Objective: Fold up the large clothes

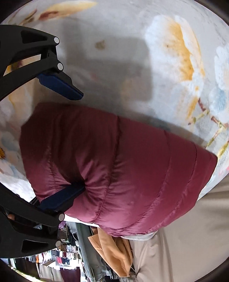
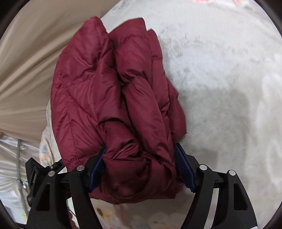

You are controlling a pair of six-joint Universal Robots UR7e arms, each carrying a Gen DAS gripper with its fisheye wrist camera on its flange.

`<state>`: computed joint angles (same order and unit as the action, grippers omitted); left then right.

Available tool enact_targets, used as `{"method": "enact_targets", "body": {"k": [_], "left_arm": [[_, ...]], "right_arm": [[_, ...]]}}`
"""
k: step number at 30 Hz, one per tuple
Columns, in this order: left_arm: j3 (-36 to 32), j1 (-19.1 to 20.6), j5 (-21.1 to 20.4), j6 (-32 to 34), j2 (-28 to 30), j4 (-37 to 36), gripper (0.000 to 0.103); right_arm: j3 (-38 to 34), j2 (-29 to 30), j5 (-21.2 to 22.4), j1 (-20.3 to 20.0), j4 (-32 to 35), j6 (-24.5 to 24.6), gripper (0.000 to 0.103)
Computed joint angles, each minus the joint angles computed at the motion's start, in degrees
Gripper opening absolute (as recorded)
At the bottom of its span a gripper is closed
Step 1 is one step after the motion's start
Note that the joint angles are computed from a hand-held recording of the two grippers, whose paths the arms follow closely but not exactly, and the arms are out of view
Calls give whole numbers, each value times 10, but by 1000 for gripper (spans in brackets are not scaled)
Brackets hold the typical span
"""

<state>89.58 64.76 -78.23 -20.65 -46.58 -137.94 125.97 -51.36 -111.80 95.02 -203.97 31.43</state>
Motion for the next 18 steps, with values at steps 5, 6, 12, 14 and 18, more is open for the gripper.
{"method": "enact_targets", "body": {"k": [5, 6, 12, 14, 18], "left_arm": [[17, -39, 73, 33, -13, -25, 92], [20, -50, 97, 49, -16, -26, 92], [43, -90, 159, 82, -38, -29, 92], [52, -102, 171, 95, -46, -41, 92], [68, -119, 208, 134, -54, -59, 92]], "right_arm": [[-15, -4, -76, 33, 23, -10, 72], [-18, -2, -123, 53, 13, -24, 72], [-52, -14, -128, 79, 100, -77, 13], [-49, -30, -77, 98, 53, -115, 9], [-32, -40, -64, 118, -54, -175, 6]]}}
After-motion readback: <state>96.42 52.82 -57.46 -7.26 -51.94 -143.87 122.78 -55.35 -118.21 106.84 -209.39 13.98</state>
